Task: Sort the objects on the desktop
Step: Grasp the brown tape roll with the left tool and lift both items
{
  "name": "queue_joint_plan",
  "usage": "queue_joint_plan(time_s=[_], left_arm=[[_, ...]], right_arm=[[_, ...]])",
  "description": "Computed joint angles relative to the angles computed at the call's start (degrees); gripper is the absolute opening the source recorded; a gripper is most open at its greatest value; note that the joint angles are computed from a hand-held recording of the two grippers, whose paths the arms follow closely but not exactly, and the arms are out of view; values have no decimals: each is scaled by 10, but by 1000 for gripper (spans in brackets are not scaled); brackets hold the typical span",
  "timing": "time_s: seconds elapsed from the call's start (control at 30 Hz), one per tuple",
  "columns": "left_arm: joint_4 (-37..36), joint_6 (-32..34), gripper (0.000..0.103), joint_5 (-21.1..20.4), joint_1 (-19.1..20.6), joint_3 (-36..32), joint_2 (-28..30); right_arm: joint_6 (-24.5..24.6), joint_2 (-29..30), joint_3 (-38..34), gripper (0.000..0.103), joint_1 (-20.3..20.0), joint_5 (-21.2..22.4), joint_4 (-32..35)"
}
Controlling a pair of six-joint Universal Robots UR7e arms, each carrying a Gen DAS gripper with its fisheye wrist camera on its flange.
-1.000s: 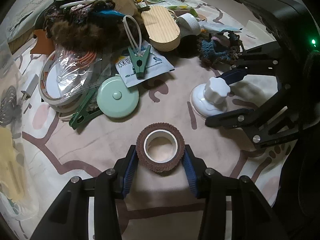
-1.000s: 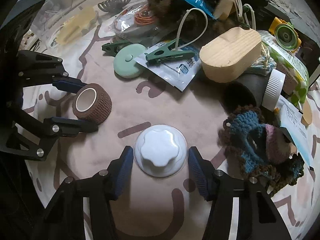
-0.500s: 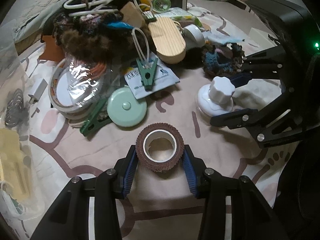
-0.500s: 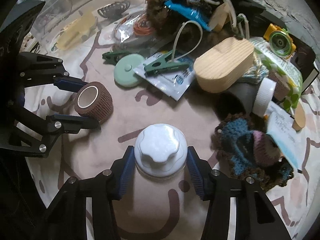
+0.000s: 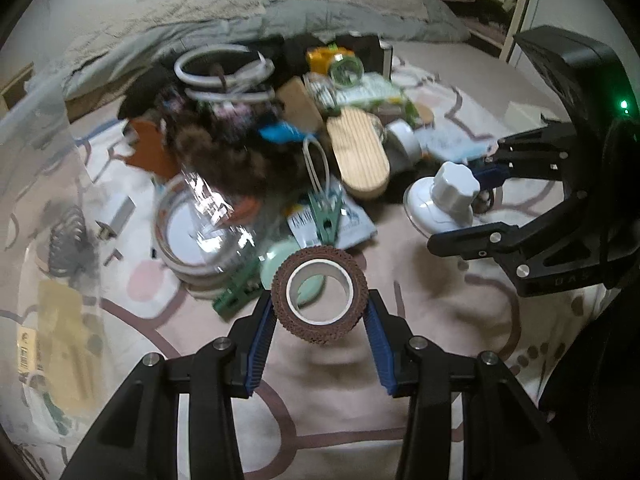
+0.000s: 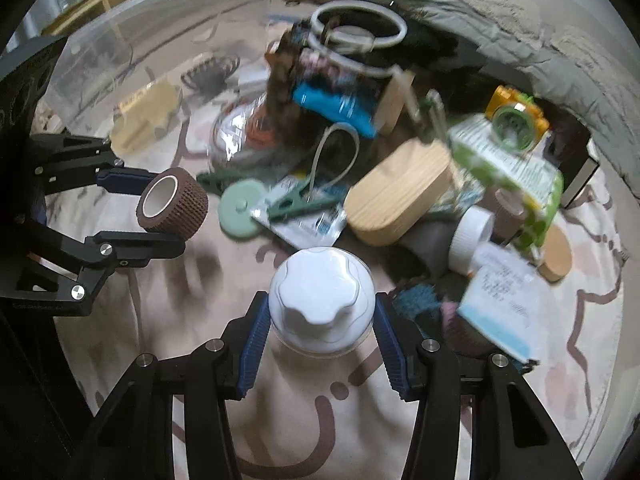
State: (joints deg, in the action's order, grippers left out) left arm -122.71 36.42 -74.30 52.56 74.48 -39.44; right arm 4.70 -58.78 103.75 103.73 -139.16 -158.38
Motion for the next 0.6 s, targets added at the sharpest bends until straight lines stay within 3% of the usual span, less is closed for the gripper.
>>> queue_joint_plan(time_s=[0.4, 0.6], left_arm=[[-50, 6, 44, -27, -9, -17, -15], [-60, -23, 44, -30, -17, -37, -21]], right_arm=[[-20, 12, -35, 52, 28, -38, -78], [-30, 18, -51, 52, 40, -57, -98]])
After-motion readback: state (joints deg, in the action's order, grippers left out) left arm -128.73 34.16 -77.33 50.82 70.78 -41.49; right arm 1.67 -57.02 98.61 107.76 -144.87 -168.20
